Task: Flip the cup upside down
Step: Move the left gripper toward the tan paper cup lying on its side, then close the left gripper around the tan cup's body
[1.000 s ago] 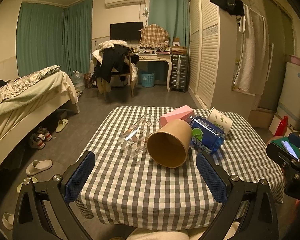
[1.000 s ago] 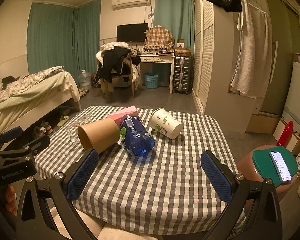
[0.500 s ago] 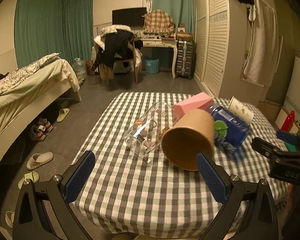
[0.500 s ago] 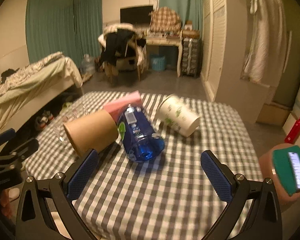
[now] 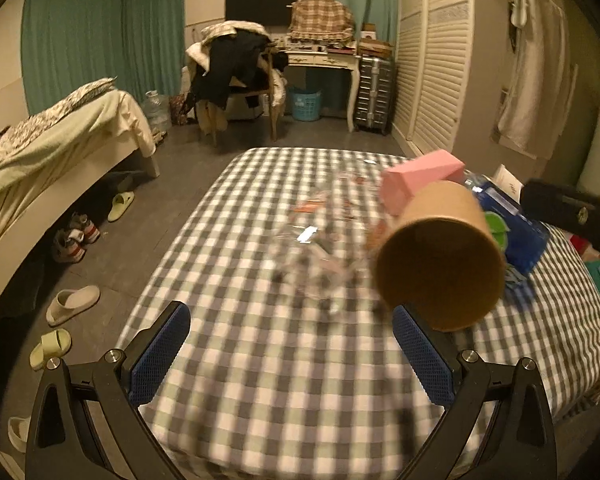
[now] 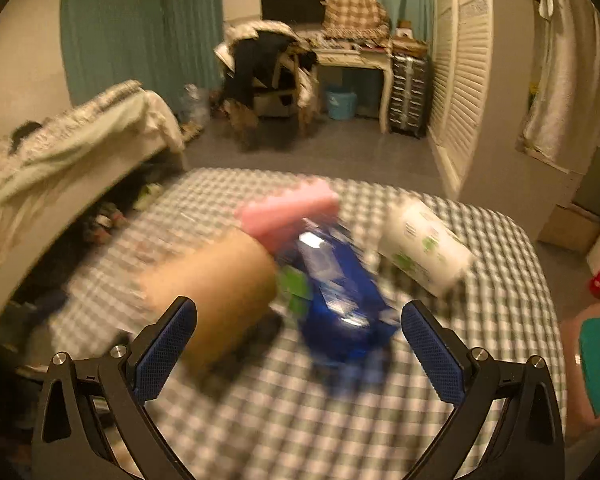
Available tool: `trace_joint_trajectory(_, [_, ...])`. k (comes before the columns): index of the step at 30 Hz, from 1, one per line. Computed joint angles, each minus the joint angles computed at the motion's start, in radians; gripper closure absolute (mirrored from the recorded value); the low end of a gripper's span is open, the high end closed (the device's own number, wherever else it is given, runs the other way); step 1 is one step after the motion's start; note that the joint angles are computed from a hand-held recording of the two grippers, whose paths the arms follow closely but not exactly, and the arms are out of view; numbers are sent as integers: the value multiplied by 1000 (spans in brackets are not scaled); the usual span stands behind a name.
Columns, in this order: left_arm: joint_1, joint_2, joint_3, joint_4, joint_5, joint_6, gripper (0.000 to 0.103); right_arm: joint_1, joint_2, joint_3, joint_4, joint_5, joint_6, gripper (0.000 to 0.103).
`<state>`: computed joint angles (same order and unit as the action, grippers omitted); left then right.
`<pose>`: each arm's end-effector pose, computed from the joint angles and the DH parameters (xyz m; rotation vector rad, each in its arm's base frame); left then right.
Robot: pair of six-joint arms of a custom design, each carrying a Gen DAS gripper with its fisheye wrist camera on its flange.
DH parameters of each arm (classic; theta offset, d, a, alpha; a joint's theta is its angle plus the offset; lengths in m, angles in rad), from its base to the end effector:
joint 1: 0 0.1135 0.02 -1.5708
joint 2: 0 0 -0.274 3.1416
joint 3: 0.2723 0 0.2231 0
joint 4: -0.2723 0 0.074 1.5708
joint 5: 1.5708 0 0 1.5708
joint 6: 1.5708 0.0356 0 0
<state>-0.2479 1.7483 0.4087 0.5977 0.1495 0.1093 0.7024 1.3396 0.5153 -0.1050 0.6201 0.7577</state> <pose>0.2474 -0.0681 0.1140 0.4860 2.2632 -0.2433 0.1727 0.1191 0.1807 0.3041 2.2610 -0.0390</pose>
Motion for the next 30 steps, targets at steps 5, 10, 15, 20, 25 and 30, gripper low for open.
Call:
trace_joint_trajectory(5, [147, 9, 15, -1, 69, 62, 0, 78, 255, 184, -63, 55, 61, 1])
trace_joint_trajectory(10, [246, 26, 31, -14, 125, 95, 0, 76, 432, 269, -80, 0, 95, 30])
trace_joint_trajectory(15, [305, 38, 16, 0, 177, 124, 0, 81, 464, 287, -142, 30, 153, 80])
trace_joint_trajectory(20, [323, -15, -18, -15, 215, 136, 0, 116, 421, 252, -199, 46, 206, 93])
trace_joint_trajectory(25, [293, -104, -82, -17, 214, 131, 0, 203, 382, 244, -326, 82, 299, 93])
trace_joint_trajectory(30, [261, -189, -140, -23, 197, 126, 0, 316, 302, 197, -391, 131, 414, 37])
